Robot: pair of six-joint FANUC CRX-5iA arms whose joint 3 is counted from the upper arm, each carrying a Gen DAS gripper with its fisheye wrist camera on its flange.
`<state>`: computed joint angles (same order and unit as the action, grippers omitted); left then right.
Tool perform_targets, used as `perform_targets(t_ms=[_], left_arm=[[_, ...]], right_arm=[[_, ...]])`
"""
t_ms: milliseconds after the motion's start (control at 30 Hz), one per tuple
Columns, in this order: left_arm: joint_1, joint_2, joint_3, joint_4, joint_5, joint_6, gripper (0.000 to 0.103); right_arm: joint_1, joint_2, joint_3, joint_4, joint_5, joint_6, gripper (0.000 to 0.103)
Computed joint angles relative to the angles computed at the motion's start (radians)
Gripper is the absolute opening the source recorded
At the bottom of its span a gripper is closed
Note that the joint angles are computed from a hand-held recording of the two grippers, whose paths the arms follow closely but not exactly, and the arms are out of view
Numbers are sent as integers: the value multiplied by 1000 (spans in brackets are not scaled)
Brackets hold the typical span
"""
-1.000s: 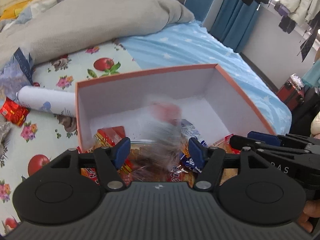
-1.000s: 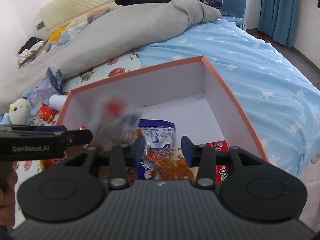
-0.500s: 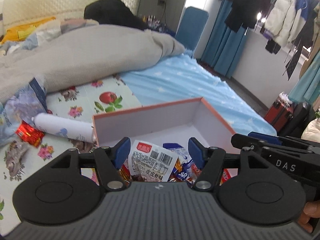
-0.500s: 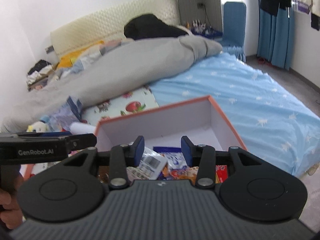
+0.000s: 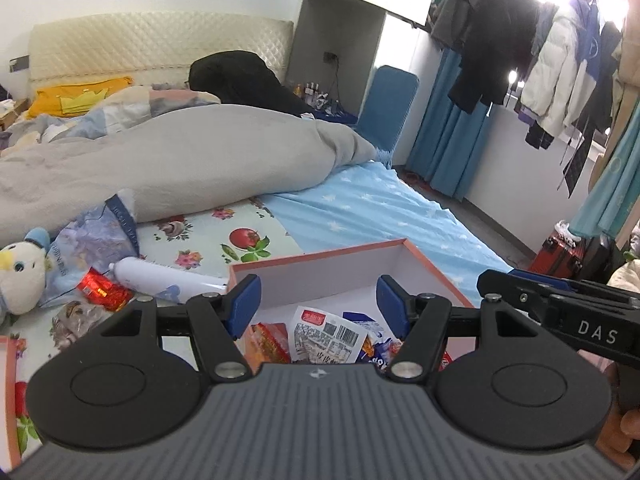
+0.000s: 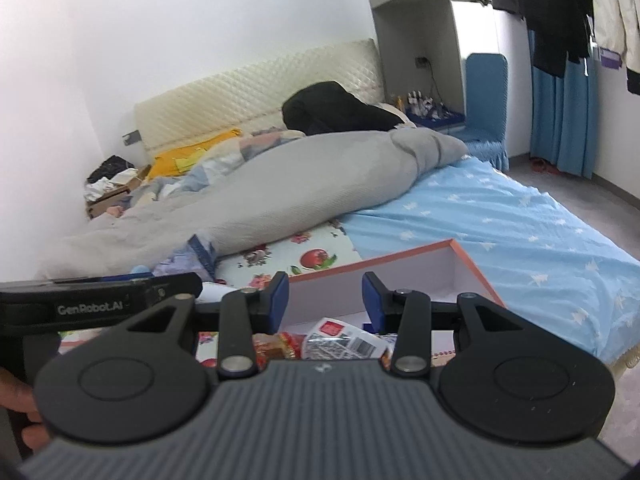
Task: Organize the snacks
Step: 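Withdraw both open tools from the box toward the remaining snacks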
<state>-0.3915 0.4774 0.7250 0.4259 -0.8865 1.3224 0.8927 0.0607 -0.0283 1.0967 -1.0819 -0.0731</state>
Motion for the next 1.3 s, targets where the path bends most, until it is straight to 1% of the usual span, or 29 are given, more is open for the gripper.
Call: perform_targets(t_ms=[133, 267, 533, 633, 867, 1133, 1300], left_arm=[[22, -80, -130, 31, 46, -26, 69], [44, -148, -236, 36, 79, -29, 69], [83, -260, -408, 34, 141, -27, 69], [95, -288, -443, 1, 139, -4, 69], [125, -355, -545, -35, 158, 20, 69], [160, -416, -647, -28, 189, 18, 69], [186, -461, -709, -24, 192, 7, 69]], right_arm=[[34, 8, 5, 3, -8, -10, 43], [59, 18, 10, -12, -8, -10, 43], [90, 43, 9, -21, 31, -5, 43], [95, 53, 10, -30, 55, -1, 43], [117, 75, 16, -52, 99, 21, 43], [135, 108, 30, -77, 152, 61, 43], [140, 138, 48, -105, 190, 100, 43]])
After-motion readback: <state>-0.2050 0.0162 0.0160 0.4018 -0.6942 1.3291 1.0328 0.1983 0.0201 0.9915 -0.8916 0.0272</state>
